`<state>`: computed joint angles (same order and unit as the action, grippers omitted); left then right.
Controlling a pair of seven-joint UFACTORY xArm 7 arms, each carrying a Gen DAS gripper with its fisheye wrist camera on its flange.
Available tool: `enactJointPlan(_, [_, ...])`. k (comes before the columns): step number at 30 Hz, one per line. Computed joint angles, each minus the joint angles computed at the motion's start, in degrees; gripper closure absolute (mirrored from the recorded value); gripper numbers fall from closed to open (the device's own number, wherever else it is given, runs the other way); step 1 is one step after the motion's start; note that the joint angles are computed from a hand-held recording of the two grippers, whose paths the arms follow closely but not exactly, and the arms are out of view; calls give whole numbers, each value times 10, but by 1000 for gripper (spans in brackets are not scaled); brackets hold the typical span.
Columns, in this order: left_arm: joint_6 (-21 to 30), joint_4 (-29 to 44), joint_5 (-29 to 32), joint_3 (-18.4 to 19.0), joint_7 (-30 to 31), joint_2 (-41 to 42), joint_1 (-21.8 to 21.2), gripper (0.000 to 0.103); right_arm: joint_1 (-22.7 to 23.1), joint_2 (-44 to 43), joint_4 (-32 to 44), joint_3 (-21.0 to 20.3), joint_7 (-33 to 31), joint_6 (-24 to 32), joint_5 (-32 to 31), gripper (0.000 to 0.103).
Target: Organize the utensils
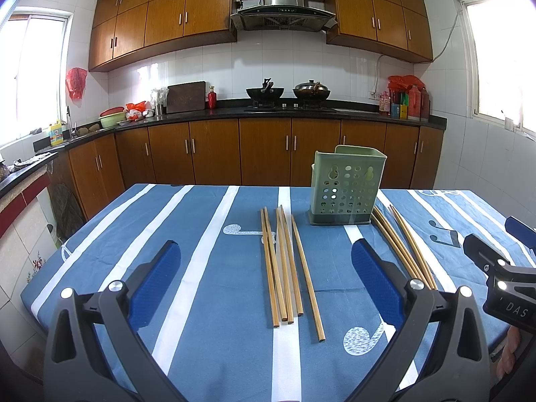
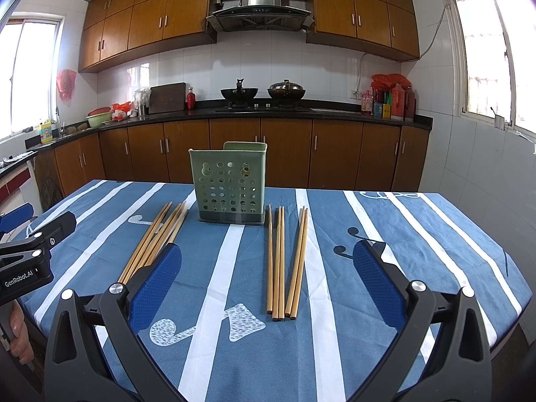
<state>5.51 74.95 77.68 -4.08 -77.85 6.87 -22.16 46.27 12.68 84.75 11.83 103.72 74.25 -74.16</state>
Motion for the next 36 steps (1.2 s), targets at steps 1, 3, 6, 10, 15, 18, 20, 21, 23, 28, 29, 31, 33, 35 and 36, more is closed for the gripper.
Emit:
enactJointPlan(1, [0,0,0,0,0,0,0,4,0,0,0,0,0,0,0,2])
enactJointPlan(3, [1,-1,-1,0,1,0,0,4,0,-1,-2,0,1,0,1,2])
enactJointPlan(6, [2,-3,-8,-1,7,-1,0,4,-1,-3,-4,1,3,-3,5,2])
enactJointPlan(10, [12,-5,-51,-2,40,13,-1,4,-17,-7,-9,-2,8,-36,29,2])
enactJointPlan(15, [46,3,-212,-8,176,44,1,4,-56,-36,-57,-6,39,-86,97,2])
enactJointPlan(18, [62,6,-303,-14,251,57,9,4,-88,-54,-82,-9,52,-116,151,4])
enactJointPlan(20, [73,12,-363,-19,297,66,16,4,-109,-60,-92,-11,46,-133,187,18])
enactJointPlan(21, [77,14,-395,-24,320,71,21,4,-120,-62,-97,-12,40,-147,203,30])
enactJointPlan(23, [82,21,-441,-27,355,82,25,4,-147,-67,-116,-19,27,-209,242,46])
enactJointPlan(28, [92,33,-512,-17,411,97,19,6,-180,-38,-103,-28,-32,-267,302,69])
enactJointPlan(29, [95,36,-524,-14,422,100,16,9,-180,-32,-97,-30,-41,-270,306,70])
enactJointPlan(31, [100,44,-548,-10,445,107,11,13,-185,-24,-96,-38,-57,-291,319,73])
enactJointPlan(33, [106,51,-569,-5,464,113,6,17,-185,-19,-93,-43,-70,-299,330,77])
enactJointPlan(35, [108,60,-582,1,476,122,-1,23,-183,-10,-86,-45,-87,-299,343,80])
enactJointPlan(36, [111,64,-587,2,483,125,-3,24,-182,-8,-86,-47,-91,-303,345,82])
